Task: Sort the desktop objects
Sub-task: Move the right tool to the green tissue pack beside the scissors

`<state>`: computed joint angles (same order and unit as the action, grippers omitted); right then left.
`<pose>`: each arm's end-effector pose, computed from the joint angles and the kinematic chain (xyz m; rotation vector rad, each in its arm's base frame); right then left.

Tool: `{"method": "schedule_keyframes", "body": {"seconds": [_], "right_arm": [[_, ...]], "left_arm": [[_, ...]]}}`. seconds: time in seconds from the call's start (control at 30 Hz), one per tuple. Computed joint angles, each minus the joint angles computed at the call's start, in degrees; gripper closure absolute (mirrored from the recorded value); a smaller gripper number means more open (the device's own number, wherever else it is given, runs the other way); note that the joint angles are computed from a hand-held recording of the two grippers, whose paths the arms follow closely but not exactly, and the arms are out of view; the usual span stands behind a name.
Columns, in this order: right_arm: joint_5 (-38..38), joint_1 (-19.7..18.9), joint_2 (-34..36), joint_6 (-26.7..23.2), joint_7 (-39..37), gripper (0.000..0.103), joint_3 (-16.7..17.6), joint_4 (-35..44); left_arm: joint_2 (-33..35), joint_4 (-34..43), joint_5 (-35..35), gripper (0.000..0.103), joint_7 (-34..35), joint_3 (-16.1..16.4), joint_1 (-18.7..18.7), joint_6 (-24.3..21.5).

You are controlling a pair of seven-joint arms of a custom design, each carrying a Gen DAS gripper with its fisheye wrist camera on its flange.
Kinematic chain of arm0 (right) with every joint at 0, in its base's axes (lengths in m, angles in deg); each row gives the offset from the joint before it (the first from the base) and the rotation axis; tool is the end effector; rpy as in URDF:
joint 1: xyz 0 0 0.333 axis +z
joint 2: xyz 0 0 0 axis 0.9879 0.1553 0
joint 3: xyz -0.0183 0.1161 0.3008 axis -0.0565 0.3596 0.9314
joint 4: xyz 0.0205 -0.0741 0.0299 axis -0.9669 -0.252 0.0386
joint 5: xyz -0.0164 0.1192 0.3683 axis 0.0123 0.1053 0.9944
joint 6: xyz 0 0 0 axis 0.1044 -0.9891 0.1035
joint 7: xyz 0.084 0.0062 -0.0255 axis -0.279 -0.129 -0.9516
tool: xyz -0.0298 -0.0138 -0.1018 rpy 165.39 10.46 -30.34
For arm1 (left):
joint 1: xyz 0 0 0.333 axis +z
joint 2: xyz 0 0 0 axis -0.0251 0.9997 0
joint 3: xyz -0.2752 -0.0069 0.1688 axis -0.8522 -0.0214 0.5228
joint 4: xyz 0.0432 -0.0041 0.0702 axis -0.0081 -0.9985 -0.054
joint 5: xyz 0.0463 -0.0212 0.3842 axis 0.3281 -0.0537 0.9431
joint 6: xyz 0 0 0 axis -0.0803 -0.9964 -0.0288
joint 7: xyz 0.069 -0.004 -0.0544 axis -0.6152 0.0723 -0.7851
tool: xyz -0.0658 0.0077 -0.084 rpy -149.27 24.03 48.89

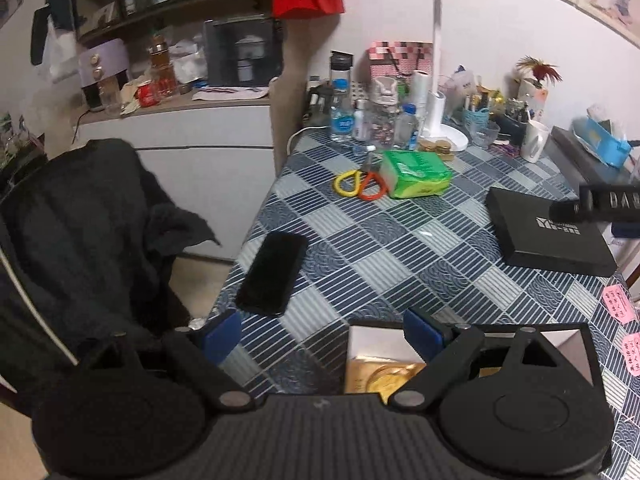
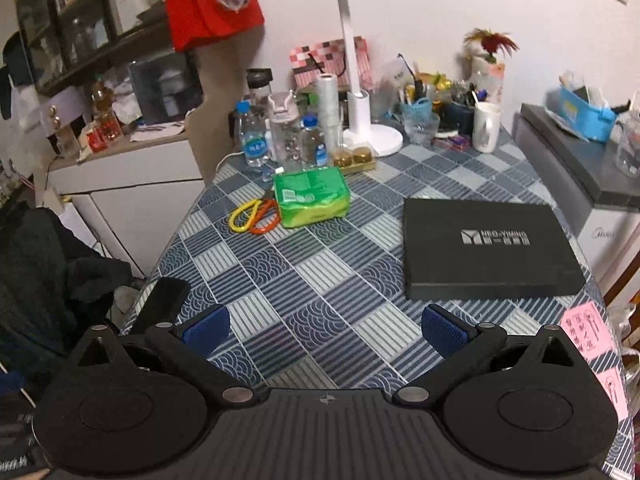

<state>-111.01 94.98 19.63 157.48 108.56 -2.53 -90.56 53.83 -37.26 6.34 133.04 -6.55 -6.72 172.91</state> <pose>0.5668 0.1805 0.6122 -1.4723 2.0163 -0.7176 0.5556 -0.1584 0.5909 -1.5697 2.0086 -0.7996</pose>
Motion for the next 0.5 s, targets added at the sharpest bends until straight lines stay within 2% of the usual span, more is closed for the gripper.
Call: {"method": "schedule_keyframes", "body": {"seconds": [0.33,0.5], "right_arm": [[1.7,1.6,11.0,-7.2,-5.3,0.000,-1.2,15.9],[3.3,2.6,18.4,-11.4,-9.3,0.000,-2.5,26.8]], "left_arm": [[-1.6,-3.5,-5.9,0.000,6.2,1.6,1.2,1.1],[-0.8,-3.2,-8.4,0.000,8.4,2.1,1.7,0.9]]}}
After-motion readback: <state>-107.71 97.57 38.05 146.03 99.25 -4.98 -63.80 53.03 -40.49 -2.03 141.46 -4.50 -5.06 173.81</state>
